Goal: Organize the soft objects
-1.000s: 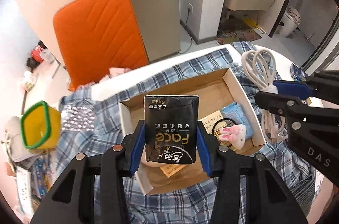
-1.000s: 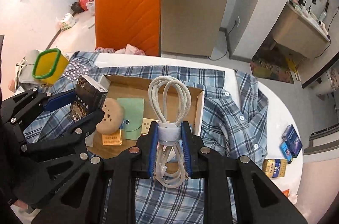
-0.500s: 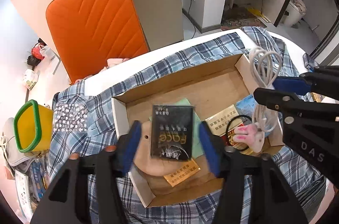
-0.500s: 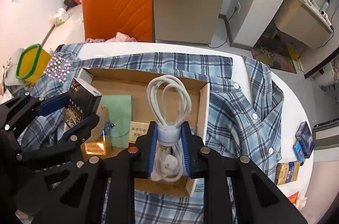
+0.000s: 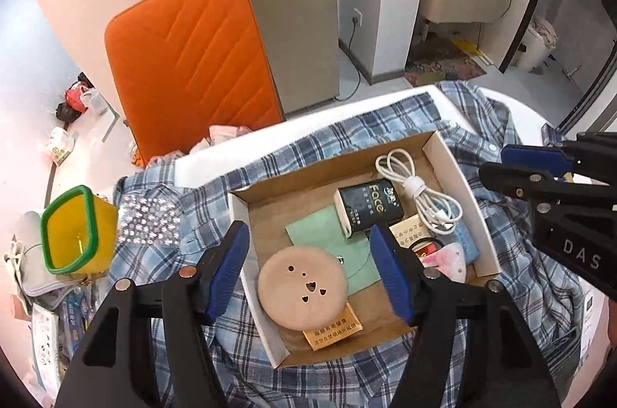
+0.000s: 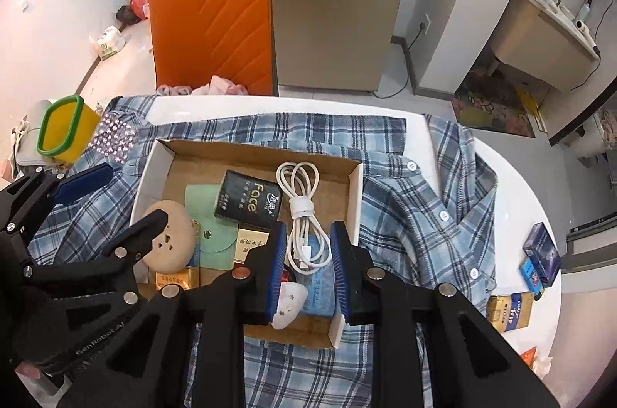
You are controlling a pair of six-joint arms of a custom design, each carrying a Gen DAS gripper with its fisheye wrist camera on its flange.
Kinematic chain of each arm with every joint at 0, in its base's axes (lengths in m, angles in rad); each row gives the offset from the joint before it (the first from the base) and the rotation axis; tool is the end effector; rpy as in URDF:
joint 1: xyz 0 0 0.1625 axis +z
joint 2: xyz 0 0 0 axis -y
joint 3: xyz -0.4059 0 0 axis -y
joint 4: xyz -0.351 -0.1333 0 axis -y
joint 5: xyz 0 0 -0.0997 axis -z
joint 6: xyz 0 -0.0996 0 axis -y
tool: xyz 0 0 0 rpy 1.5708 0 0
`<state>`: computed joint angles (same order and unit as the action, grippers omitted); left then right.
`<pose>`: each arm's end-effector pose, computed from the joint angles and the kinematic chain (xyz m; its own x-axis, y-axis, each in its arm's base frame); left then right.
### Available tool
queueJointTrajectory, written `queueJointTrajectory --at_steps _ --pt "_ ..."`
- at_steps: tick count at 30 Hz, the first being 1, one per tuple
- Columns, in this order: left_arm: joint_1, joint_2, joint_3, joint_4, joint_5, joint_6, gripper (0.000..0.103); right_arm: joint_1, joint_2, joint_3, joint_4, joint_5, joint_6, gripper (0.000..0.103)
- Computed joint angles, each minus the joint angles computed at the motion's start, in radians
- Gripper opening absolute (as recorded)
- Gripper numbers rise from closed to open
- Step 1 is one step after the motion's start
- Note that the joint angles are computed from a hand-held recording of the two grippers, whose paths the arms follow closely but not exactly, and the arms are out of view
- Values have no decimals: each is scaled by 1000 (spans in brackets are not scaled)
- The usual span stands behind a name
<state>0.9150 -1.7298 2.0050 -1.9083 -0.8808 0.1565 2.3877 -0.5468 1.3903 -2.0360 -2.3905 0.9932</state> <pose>-0.0745 -0.4194 0.3974 -0.5328 0.5568 -0.6372 0.7002 0.7130 0.0375 0.5135 -0.3992 0.0114 -0.7152 0.1604 0.6803 -0.1435 0.9189 -0.3674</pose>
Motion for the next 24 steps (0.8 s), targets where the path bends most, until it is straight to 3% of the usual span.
queueJointTrajectory --at_steps 6,9,13,14,15,16,18,22,24 --pt "-55 -79 10 -3 6 -5 64 49 -13 -16 43 -43 42 25" --pt "-82 -128 15 16 3 -20 64 81 -27 4 5 -80 55 25" --pt "-121 -225 74 -88 -2 15 76 124 -54 64 -91 -116 70 28" --pt "-138 -259 105 -143 13 31 87 133 -59 76 -106 -125 77 31" --pt "-154 -295 136 -200 29 48 99 150 -65 96 -133 -145 84 43" --pt "-168 -330 165 -249 37 61 102 162 -67 110 -157 -161 83 61" --pt "-190 -396 211 -328 24 96 102 195 -71 142 -209 -200 70 71" --pt "-250 -508 257 -333 33 114 102 255 -54 128 -89 -309 130 74" --pt "-288 -574 286 -357 38 130 102 292 -44 153 -119 -392 150 85"
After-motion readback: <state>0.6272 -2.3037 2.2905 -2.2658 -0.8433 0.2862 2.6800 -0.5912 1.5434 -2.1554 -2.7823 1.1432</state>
